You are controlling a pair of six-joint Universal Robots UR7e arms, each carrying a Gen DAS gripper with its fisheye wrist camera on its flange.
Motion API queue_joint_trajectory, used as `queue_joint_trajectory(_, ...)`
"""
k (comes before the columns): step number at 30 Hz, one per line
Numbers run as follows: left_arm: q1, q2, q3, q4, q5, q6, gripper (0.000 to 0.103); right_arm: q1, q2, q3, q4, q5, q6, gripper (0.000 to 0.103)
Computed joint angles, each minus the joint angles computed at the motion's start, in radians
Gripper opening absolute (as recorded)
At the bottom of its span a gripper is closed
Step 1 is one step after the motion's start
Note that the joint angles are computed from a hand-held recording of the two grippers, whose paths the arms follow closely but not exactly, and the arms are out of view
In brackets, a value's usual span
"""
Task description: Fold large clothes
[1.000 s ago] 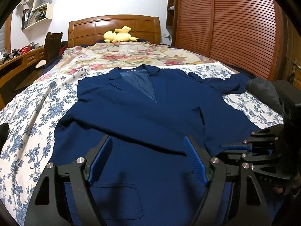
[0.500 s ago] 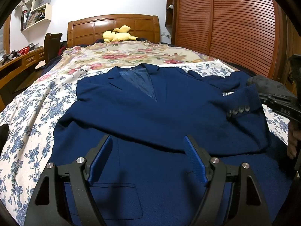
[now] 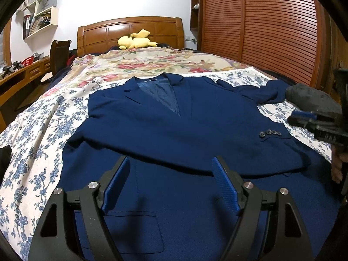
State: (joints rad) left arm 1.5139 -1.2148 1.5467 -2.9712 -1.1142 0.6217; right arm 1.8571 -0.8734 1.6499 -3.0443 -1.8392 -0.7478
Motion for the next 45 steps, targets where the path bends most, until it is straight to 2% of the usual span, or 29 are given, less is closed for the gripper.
queue_joint_trajectory(4,0.0,0.0,0.0,0.0,-0.001,0.001,0.078,-0.015,0.03,-0.044,0.086,-0.019,-0.005,0.038)
queue_joint_trajectory(9,0.0,0.0,-0.001,0.0,-0.002,-0.001,0.078,-0.026,0.061,-0.108,0.181,-0.048,0.033,0.038)
queue_joint_trajectory(16,0.001,-0.001,-0.006,0.017,-0.005,-0.013,0.078,-0.014,0.027,-0.095,0.17,-0.022,0.026,0.038)
queue_joint_trajectory(21,0.003,-0.007,-0.004,0.025,-0.023,-0.013,0.078,0.009,0.051,-0.147,0.169,-0.074,-0.041,0.038)
queue_joint_trajectory(27,0.005,-0.006,-0.009,0.036,-0.027,-0.014,0.078,0.001,0.135,-0.328,0.368,-0.115,-0.066,0.038)
queue_joint_trajectory(36,0.005,-0.007,-0.009,0.039,-0.03,-0.017,0.078,-0.022,0.233,-0.537,0.732,-0.136,0.001,0.036)
queue_joint_trajectory(38,0.005,-0.007,-0.009,0.04,-0.03,-0.017,0.078,-0.021,0.224,-0.528,0.741,-0.129,-0.017,0.007)
queue_joint_trajectory(40,0.004,-0.006,-0.009,0.041,-0.028,-0.018,0.078,-0.015,0.203,-0.497,0.714,-0.118,-0.045,0.004)
queue_joint_trajectory(42,0.004,-0.006,-0.009,0.039,-0.029,-0.017,0.078,-0.004,0.17,-0.434,0.603,-0.103,-0.09,0.003)
queue_joint_trajectory(45,0.004,-0.006,-0.009,0.041,-0.03,-0.019,0.078,0.007,0.119,-0.341,0.417,-0.063,-0.109,0.003)
